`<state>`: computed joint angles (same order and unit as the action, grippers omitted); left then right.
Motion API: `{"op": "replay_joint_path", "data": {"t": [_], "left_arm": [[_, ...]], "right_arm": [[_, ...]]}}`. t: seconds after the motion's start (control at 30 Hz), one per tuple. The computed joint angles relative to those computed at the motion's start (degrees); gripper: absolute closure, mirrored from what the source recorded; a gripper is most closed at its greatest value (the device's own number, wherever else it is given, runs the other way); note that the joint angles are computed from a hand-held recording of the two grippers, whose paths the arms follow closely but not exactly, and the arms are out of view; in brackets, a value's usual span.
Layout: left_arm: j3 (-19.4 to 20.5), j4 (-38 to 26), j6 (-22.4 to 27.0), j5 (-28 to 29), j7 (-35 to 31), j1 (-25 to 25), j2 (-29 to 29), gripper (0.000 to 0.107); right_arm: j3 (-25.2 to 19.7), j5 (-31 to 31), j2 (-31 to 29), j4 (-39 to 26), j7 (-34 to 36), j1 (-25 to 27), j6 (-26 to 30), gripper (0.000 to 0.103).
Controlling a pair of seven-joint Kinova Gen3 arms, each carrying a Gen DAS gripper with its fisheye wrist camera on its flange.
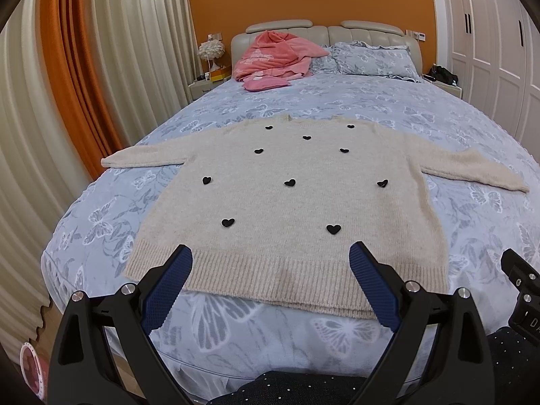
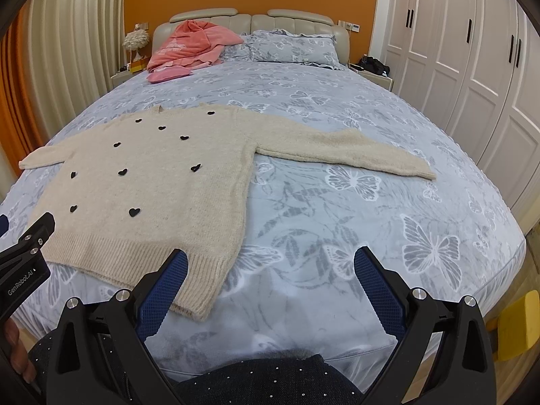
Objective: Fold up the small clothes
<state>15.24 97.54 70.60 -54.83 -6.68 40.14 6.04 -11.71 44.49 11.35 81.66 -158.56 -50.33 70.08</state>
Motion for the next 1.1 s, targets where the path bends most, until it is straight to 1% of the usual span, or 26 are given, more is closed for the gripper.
{"op": "replay_joint_path", "data": {"t": [1.1], "left_arm": [[-0.2,-0.6,0.7,-0.1,0.0,0.7,0.5,0.016]], "right_arm": [[0.0,-0.1,0.0,0.0,0.2,0.0,0.1,0.006]]}}
